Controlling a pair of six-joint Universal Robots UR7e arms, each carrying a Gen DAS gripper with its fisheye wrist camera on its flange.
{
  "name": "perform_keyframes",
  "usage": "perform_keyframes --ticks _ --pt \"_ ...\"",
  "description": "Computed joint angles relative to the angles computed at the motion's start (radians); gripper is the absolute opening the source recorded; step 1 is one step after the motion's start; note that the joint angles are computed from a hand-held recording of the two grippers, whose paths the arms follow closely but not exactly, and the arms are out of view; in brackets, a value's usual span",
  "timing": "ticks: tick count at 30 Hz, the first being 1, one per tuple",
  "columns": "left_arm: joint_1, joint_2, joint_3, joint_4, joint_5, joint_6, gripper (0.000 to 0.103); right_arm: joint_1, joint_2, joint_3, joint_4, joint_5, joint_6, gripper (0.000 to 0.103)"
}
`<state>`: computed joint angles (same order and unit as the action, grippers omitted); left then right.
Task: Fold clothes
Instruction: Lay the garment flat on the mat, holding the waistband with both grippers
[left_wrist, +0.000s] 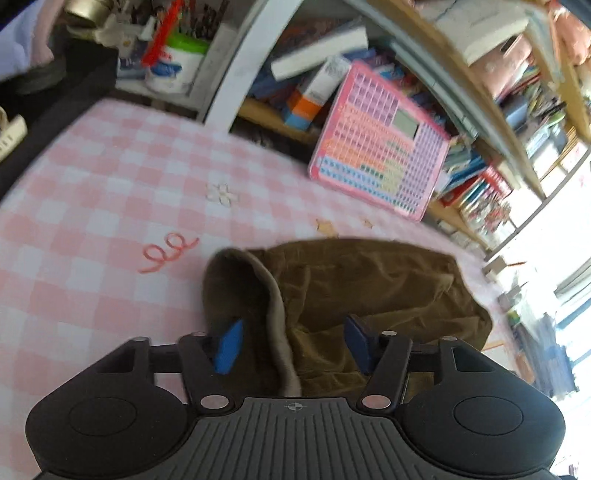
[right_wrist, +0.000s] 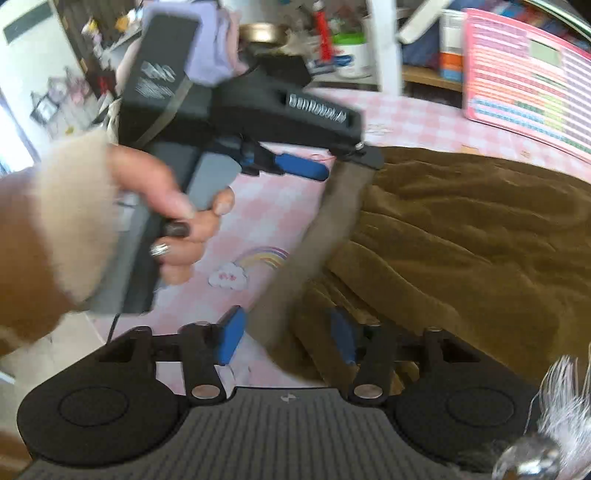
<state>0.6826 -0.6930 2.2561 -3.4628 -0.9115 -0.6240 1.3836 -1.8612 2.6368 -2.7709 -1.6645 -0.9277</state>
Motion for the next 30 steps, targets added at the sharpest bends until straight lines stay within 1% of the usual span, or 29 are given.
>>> perform_keyframes --ticks 1,2,3,4,5,6,7,8,9,11,12,13,14,15,16,18,20,21,23,25,27,29,30 --pt "0.008 0.01 -0.022 0.034 0.003 -0.015 0.023 -0.027 -0.052 0.002 0.033 0.003 0.006 0.049" --pt "0.014 0.017 -0.034 0.049 0.003 -0.029 0.008 -0.059 -0.106 0.003 0.062 0.008 0.015 0.049" --pt "0.013 0.018 -0.034 0.049 0.008 -0.05 0.006 -0.102 -0.173 0.007 0.093 0.019 0.028 0.049" --pt "0.007 0.017 -0.026 0.012 0.013 -0.063 0.006 -0.139 -0.222 0.006 0.113 0.026 0.042 0.047" --pt "-0.01 0.013 -0.007 -0.068 0.021 -0.054 0.006 -0.173 -0.262 0.003 0.124 0.028 0.064 0.047" --pt "-0.03 0.011 0.011 -0.148 0.046 -0.024 0.003 -0.218 -0.314 0.002 0.136 0.036 0.079 0.046" --pt "-0.053 0.002 0.027 -0.188 0.09 0.003 0.003 -0.265 -0.36 0.003 0.147 0.054 0.08 0.046" --pt "-0.056 -0.008 0.036 -0.186 0.113 0.02 0.005 -0.315 -0.405 0.002 0.158 0.075 0.08 0.046" --pt "-0.031 -0.015 0.035 -0.142 0.111 0.026 0.009 -0.368 -0.444 0.002 0.166 0.096 0.08 0.045" --pt "0.015 -0.053 0.026 0.026 0.106 -0.005 0.01 -0.47 -0.488 0.001 0.156 0.128 0.078 0.043" --pt "0.029 -0.064 0.031 0.069 0.105 -0.033 0.01 -0.499 -0.492 0.0 0.138 0.124 0.077 0.042" --pt "0.023 -0.073 0.05 0.071 0.117 -0.063 0.01 -0.518 -0.484 0.003 0.102 0.109 0.071 0.042" --pt "0.009 -0.079 0.073 0.042 0.129 -0.084 0.01 -0.527 -0.477 0.006 0.065 0.09 0.065 0.041" --pt "-0.017 -0.085 0.104 -0.01 0.141 -0.101 0.01 -0.551 -0.495 0.006 0.056 0.092 0.055 0.041" --pt "-0.048 -0.094 0.135 -0.041 0.147 -0.128 0.01 -0.578 -0.512 0.005 0.048 0.098 0.046 0.041" --pt "-0.09 -0.102 0.18 -0.06 0.116 -0.184 0.011 -0.651 -0.546 -0.001 0.051 0.14 0.039 0.041" --pt "-0.118 -0.102 0.202 -0.028 0.073 -0.244 0.012 -0.679 -0.541 0.001 0.011 0.144 0.053 0.041" --pt "-0.127 -0.095 0.202 -0.012 0.068 -0.267 0.015 -0.687 -0.537 0.003 -0.006 0.145 0.059 0.041" --pt "-0.141 -0.072 0.199 0.009 0.072 -0.307 0.016 -0.702 -0.527 0.008 -0.041 0.148 0.071 0.041" --pt "-0.14 -0.062 0.187 0.031 0.076 -0.314 0.015 -0.706 -0.508 0.014 -0.081 0.152 0.072 0.041" --pt "-0.14 -0.062 0.177 0.061 0.077 -0.32 0.013 -0.726 -0.525 0.017 -0.077 0.177 0.064 0.041" --pt "-0.143 -0.074 0.175 0.087 0.08 -0.327 0.013 -0.746 -0.533 0.019 -0.074 0.194 0.068 0.041" --pt "-0.148 -0.08 0.177 0.097 0.087 -0.332 0.014 -0.738 -0.515 0.02 -0.096 0.186 0.078 0.041"
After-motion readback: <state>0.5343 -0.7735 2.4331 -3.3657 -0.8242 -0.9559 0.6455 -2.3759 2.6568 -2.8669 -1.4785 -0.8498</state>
